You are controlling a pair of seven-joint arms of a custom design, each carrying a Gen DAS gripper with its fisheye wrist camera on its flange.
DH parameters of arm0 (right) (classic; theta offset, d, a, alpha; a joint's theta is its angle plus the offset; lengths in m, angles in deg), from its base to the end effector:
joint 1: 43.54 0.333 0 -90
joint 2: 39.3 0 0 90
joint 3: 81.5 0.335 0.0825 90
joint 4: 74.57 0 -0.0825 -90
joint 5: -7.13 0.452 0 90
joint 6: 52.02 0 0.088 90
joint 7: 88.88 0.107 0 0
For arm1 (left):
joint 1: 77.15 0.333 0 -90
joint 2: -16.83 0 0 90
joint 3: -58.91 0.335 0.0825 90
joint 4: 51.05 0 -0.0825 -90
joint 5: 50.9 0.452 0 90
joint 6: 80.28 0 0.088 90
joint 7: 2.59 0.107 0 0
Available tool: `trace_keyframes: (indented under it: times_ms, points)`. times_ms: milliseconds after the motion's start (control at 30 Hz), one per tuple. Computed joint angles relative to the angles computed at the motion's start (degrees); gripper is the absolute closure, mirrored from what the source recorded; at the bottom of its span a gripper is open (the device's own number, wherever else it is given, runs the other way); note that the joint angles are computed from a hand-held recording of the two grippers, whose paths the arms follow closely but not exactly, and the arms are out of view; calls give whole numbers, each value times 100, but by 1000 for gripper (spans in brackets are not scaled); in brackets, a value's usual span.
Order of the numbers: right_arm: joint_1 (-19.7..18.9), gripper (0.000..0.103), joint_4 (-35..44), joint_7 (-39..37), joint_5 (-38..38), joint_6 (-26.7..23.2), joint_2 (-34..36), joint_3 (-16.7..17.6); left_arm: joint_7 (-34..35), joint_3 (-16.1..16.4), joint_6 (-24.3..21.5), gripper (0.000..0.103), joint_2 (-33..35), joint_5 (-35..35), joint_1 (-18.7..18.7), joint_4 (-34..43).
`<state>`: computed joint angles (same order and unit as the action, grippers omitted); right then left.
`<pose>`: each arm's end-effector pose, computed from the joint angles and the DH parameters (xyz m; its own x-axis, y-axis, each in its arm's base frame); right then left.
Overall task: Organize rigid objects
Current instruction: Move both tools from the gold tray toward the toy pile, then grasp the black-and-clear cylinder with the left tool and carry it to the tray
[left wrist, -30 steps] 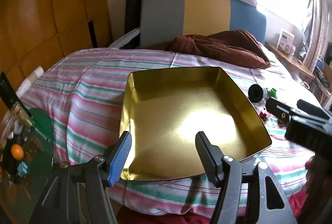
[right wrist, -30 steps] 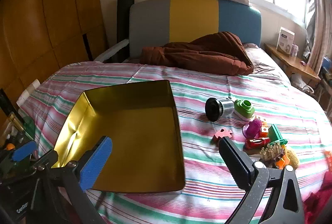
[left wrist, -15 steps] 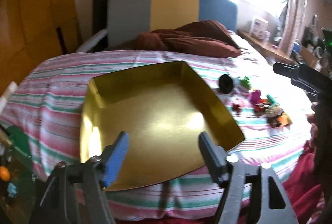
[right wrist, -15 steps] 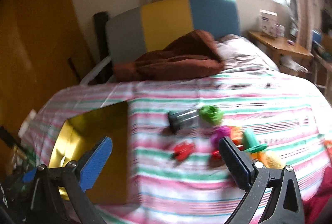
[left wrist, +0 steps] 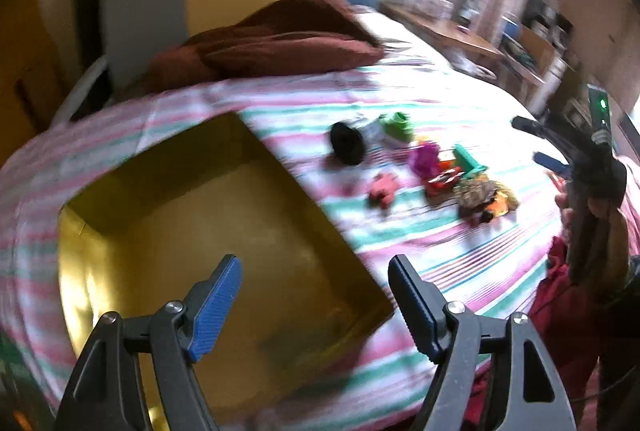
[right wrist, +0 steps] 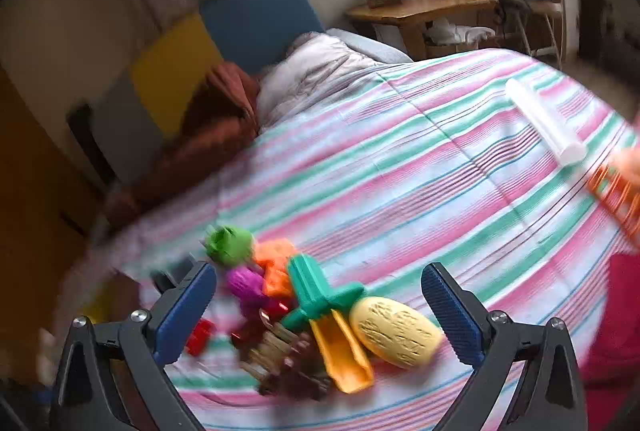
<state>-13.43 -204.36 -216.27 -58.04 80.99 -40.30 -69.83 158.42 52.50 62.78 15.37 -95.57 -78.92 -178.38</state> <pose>0.4456 0.3761 0.3584 -0.6472 -0.6369 -0.4190 -0.3097 0.7219 -0.6189 0.5977 -0.0818 0.3943 -0.7434 -0.6640 0.0807 -0.5799 0.5796 -0.5725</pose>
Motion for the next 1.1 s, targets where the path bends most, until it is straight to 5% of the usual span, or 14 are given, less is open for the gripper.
trace_keyframes:
  times_ms: [500, 633, 900, 967, 1000, 1100]
  points:
    - [-77, 0, -164, 296, -310, 338, -120, 7, -135, -629, 979, 23, 1769, 2244, -682, 1671]
    - [-97, 0, -204, 367, -366, 375, -160, 15, -778, -516, 501, 20, 2273, 3068, -915, 2298]
    - [-121, 0, -203, 361, -390, 410, -149, 17, -1245, -425, 250, 20, 2931, 4008, -1190, 2951]
    - [-119, 0, -187, 322, -360, 391, -133, 17, -1458, -354, -110, 37, 3117, 4224, -1278, 3187]
    - [-118, 0, -184, 306, -344, 387, -129, 15, -1536, -335, -194, 59, 3170, 4303, -1297, 3234]
    - [-108, 0, -164, 201, -262, 342, -112, 15, -1469, -507, -185, 59, 3092, 4050, -1069, 3099]
